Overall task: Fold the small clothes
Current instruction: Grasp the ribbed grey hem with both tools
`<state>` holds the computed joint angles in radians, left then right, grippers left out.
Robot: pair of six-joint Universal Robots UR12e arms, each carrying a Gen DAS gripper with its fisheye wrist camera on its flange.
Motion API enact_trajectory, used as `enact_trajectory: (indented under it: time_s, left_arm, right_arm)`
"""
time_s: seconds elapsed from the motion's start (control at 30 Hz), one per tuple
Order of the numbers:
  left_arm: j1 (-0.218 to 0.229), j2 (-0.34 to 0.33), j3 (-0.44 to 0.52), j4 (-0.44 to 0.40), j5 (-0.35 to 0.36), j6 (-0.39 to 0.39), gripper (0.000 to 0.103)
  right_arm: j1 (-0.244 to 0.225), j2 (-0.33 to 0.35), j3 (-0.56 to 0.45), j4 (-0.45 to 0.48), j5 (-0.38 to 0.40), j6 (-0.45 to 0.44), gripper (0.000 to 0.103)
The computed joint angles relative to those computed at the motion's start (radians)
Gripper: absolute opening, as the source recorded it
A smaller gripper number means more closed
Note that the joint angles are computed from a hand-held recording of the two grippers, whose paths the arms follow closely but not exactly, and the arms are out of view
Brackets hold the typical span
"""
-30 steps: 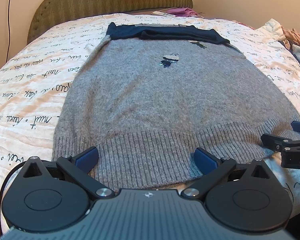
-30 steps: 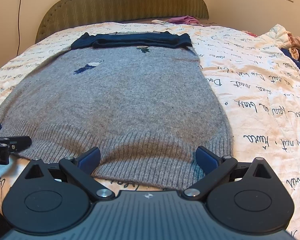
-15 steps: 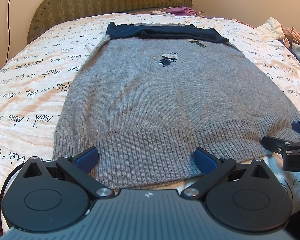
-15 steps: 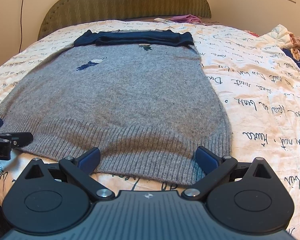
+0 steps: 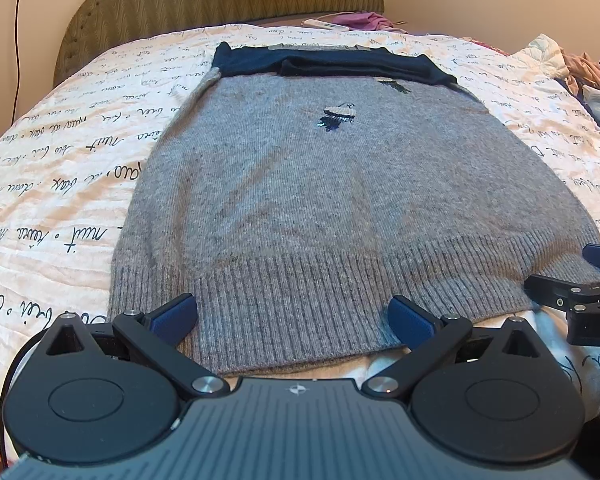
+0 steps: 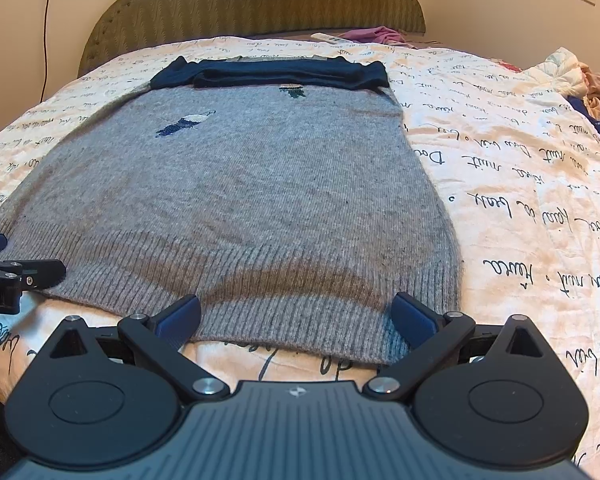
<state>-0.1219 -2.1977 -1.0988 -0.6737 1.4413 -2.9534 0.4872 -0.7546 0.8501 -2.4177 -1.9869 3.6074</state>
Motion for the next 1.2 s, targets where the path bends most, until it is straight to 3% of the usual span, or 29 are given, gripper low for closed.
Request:
enact_trajectory:
  time_s: [0.37,0.57,0.67,0.77,0.93,1.0,1.13,1.2]
  left_arm:
    - [0.002,0.011,-0.014,-0.005,-0.006,0.002,0.103]
    - [0.022,0.029,-0.034,0.008,-0.057,0.008,0.102]
    - [0.045,0.045,-0.058,0.055,-0.090,-0.002,0.102]
    - [0.077,0.041,-0.044,0.045,-0.141,-0.068,0.103]
    - [0.137,-0.026,0.067,-0.110,-0.338,-0.262,0.102]
    - [0.152,-0.044,0.077,-0.080,-0.419,-0.321,0.102]
    - [0.194,-0.090,0.117,-0.087,-0.681,-0.463,0.102]
    - [0.205,-0.105,0.123,-0.083,-0.777,-0.511,0.102]
  right_arm:
    - [0.001,-0.016,0.033,-0.027,0.003,-0.012,0.102]
    - [0.001,-0.048,0.099,-0.090,0.023,-0.069,0.102]
    - [-0.011,-0.091,0.173,-0.177,0.073,-0.096,0.102]
    - [-0.049,-0.145,0.264,-0.294,0.189,-0.022,0.102]
    - [-0.157,-0.186,0.374,-0.449,0.475,0.325,0.102]
    - [-0.188,-0.178,0.379,-0.465,0.564,0.411,0.102]
    - [-0.221,-0.147,0.352,-0.504,0.721,0.466,0.103]
    - [-0.230,-0.131,0.330,-0.501,0.790,0.468,0.095]
